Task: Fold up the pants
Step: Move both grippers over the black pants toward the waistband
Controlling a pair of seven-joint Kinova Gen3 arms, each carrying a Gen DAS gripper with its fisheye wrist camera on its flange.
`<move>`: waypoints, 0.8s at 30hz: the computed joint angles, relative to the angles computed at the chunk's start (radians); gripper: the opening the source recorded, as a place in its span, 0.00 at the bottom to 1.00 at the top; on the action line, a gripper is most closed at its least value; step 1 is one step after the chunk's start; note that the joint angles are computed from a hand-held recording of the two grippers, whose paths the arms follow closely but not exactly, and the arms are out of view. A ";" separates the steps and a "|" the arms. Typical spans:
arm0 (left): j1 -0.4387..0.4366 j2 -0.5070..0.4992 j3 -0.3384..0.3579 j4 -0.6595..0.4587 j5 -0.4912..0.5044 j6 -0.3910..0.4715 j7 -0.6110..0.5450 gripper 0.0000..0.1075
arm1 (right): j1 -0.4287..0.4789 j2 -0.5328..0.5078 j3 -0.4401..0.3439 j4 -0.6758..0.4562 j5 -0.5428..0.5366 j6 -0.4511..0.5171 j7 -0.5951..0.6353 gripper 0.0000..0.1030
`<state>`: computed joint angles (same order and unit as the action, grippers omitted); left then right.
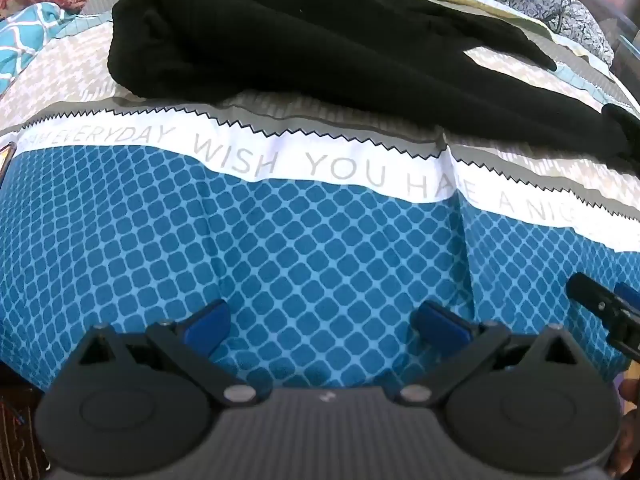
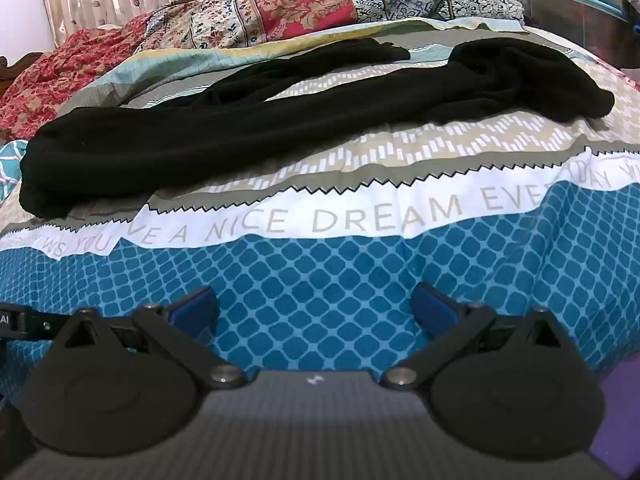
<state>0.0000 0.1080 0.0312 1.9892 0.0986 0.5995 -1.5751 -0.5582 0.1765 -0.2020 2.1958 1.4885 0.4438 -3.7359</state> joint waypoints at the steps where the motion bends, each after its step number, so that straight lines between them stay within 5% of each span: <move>1: -0.009 -0.001 0.006 0.003 0.008 -0.004 -0.010 0.96 | 0.000 0.000 0.000 0.000 0.000 -0.001 0.000 1.00; 9: -0.073 -0.032 0.043 0.042 0.087 -0.033 -0.172 0.95 | -0.009 0.002 -0.002 -0.008 -0.028 0.007 0.026 1.00; 15: -0.160 -0.163 -0.006 0.082 0.144 -0.262 -0.315 0.94 | -0.018 0.002 0.005 -0.016 -0.064 0.014 0.068 1.00; 19: -0.209 -0.076 -0.079 -0.058 0.284 -0.277 -0.398 0.95 | -0.019 0.011 0.016 -0.021 -0.063 0.008 0.077 1.00; 22: -0.175 0.047 -0.140 -0.163 0.291 -0.296 -0.385 0.95 | -0.026 0.016 0.019 -0.029 -0.082 0.018 0.095 1.00; 24: -0.209 0.115 -0.115 -0.238 0.314 -0.255 -0.390 0.95 | -0.029 0.016 0.022 -0.034 -0.098 0.020 0.110 1.00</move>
